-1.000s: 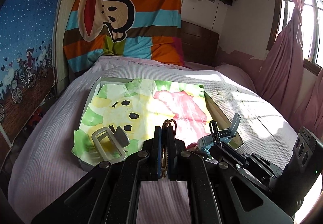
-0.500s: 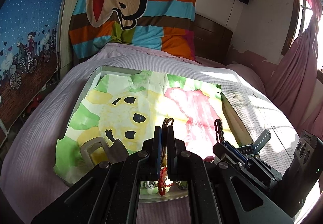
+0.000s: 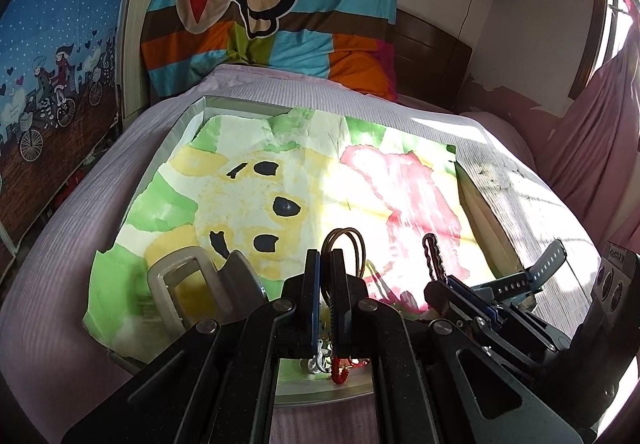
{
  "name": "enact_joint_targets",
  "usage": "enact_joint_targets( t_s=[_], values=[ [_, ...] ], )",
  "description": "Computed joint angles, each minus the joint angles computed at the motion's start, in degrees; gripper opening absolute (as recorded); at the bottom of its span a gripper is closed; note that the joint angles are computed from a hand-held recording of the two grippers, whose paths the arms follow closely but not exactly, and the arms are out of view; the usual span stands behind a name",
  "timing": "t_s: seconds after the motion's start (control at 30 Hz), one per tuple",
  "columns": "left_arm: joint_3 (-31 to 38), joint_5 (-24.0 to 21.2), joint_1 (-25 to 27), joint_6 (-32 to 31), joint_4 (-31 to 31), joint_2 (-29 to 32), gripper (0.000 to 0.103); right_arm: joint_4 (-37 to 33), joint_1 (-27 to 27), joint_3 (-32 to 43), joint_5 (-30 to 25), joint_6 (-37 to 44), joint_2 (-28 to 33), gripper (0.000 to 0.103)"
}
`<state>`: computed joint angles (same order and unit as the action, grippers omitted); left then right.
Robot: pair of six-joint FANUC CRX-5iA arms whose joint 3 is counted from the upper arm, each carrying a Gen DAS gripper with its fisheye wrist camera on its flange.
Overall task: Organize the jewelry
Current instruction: 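Carry the hair tie and hair clip into the silver tray and open both grippers, then withdraw both grippers from the tray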
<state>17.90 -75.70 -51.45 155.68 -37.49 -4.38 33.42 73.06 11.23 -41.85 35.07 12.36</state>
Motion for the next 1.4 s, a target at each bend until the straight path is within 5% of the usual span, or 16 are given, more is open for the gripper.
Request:
enact_joint_targets(
  t_s=[0.2,0.5,0.57,0.63,0.8,1.23,1.4],
  values=[
    [-0.63,0.23,0.14,-0.08,0.38,-0.12,0.002,0.77,0.03,-1.29,0.9,-0.75,-0.75,0.014],
    [-0.96,-0.17,-1.94,1.37,-2.34,-0.92,0.009,9.14,0.34,-6.56,4.8,-7.75,-3.36,0.037],
    [-0.57,-0.86,-3.28,1.84,-4.0,-0.99,0.014,12.57,0.57,-7.99,5.3,-10.47,-4.03,0.042],
    [-0.42,-1.17,-4.42,2.55,-5.23,-1.23,0.034,15.84,0.72,-9.27,5.3,-12.7,-4.7,0.048],
    [0.68,-3.08,-7.1,3.44,-7.86,-1.65,0.039,21.46,0.51,-11.92,5.33,-17.58,-6.61,0.062],
    [5.68,-19.06,-21.54,7.63,-24.84,0.47,0.088,29.16,2.14,-16.74,3.41,-25.37,-12.32,0.091],
    [7.11,-23.33,-27.37,7.79,-30.39,1.21,0.094,32.65,4.16,-17.2,1.13,-26.57,-13.79,0.103]
  ],
)
